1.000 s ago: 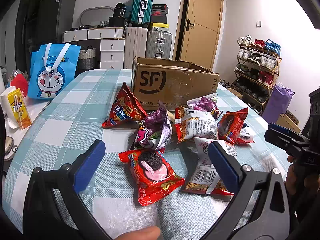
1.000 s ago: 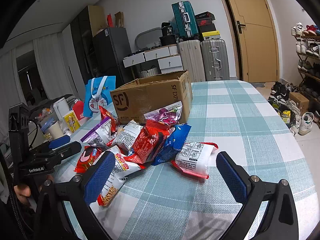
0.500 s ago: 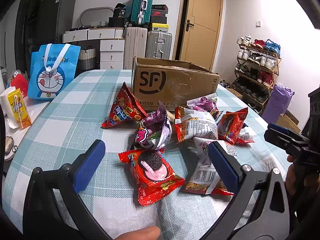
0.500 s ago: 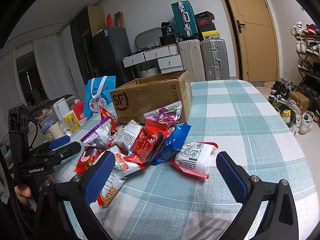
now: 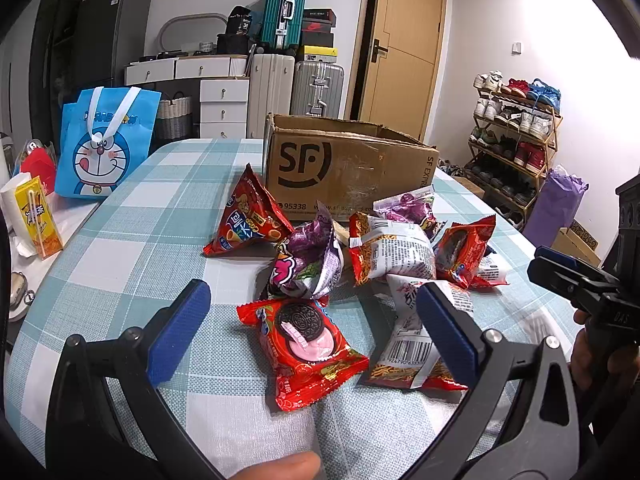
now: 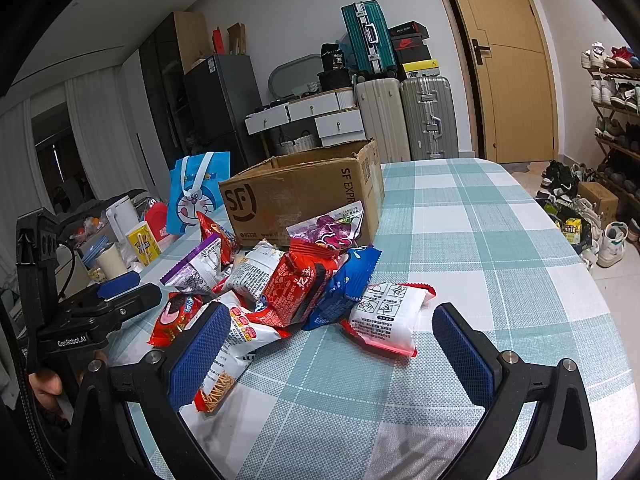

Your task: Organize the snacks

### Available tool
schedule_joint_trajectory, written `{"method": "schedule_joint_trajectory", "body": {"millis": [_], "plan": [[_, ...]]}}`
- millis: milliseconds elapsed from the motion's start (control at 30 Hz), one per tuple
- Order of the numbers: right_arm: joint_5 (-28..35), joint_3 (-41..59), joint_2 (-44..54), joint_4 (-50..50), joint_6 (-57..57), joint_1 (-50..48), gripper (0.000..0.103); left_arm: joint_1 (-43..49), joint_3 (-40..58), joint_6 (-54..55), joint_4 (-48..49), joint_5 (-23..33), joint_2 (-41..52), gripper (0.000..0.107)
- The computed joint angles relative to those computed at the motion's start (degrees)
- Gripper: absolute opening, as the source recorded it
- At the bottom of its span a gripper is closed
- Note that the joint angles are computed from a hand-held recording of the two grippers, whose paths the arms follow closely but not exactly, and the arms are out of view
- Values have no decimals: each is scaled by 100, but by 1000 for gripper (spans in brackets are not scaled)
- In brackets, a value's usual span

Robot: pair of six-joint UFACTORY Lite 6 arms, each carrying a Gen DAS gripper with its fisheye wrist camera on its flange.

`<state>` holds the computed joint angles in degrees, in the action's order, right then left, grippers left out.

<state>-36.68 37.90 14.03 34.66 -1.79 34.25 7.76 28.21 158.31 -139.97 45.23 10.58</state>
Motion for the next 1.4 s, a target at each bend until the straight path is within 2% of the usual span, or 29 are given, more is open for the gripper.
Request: {"method": "schedule_joint_trajectory", "body": {"millis": [633,833,967,1400], "plan": [[12,-2,-3,-22,24,-13,103,43,12,8,14,-23,17,103],[55,22,-20,87,-49,11,103,-37,-8,-33,-70,-225,-99,103],[-20,-1,75,-11,69,-16,103,-118,122,141,-260,-178,135,103],[405,383,252,787,-632,-6,103,-332,302,367,-803,-631,102,103]]}}
